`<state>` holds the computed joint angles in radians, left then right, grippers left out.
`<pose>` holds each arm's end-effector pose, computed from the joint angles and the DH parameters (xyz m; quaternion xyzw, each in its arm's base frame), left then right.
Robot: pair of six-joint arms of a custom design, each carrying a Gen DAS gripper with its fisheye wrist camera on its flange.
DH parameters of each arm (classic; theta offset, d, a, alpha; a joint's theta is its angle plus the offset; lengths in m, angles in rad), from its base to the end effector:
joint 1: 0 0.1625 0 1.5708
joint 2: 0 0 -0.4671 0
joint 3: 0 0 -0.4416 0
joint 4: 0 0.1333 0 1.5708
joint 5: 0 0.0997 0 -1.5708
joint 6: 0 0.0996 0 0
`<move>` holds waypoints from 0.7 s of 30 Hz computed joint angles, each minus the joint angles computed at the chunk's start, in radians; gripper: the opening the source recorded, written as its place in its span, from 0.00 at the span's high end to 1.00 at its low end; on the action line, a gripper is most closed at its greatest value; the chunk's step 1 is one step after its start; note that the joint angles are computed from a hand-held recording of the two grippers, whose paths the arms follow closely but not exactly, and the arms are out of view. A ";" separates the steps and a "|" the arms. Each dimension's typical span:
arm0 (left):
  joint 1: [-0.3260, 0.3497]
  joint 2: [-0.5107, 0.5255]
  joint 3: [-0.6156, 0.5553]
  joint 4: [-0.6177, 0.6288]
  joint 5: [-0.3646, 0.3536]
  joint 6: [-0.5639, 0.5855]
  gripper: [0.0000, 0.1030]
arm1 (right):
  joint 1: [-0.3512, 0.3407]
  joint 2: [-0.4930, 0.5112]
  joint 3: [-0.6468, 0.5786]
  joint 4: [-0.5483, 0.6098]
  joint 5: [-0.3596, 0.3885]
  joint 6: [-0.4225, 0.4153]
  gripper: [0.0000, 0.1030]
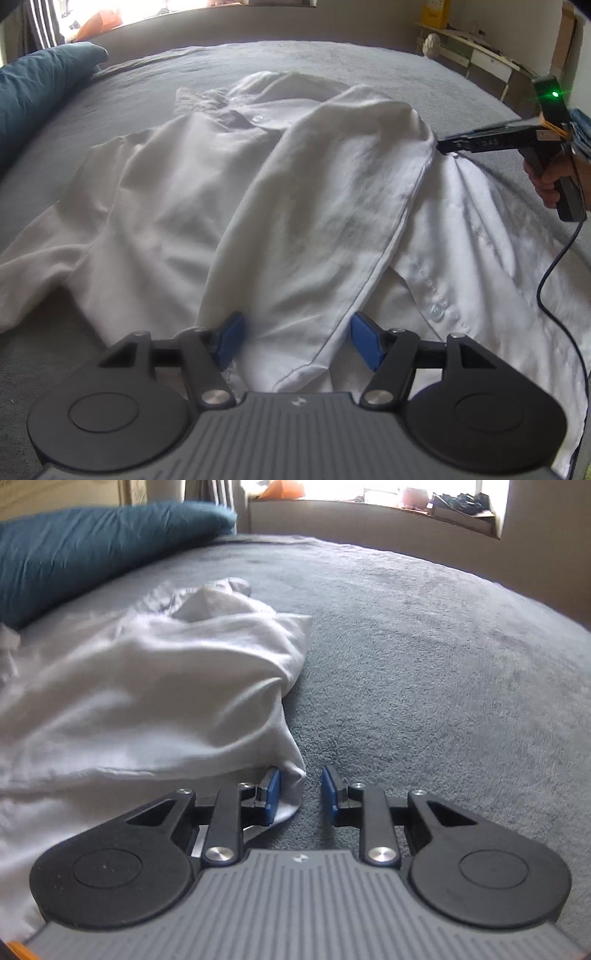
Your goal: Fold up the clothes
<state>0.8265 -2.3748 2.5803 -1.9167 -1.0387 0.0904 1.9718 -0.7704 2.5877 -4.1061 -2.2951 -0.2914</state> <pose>-0.0048 -0.2765 0.3254 0.3733 0.8873 -0.1483 0.2266 0.1992 -0.2974 0.0690 0.1800 -0.8658 0.3462 0.3132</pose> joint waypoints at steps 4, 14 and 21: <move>0.004 0.101 -0.052 -0.098 -0.023 0.004 0.37 | -0.045 -0.064 0.062 -0.086 0.166 0.064 0.75; -0.061 0.802 -0.246 -0.601 -0.055 0.036 0.33 | -0.261 -0.063 0.075 -0.094 0.495 0.203 0.72; -0.077 1.199 -0.398 -0.709 0.010 -0.115 0.38 | -0.316 -0.026 0.084 -0.146 0.580 0.173 0.71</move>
<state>0.7491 -1.1758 2.1823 -2.6258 -1.0290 -0.0242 1.6558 -0.7960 2.6718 -4.2520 -1.7152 -0.1185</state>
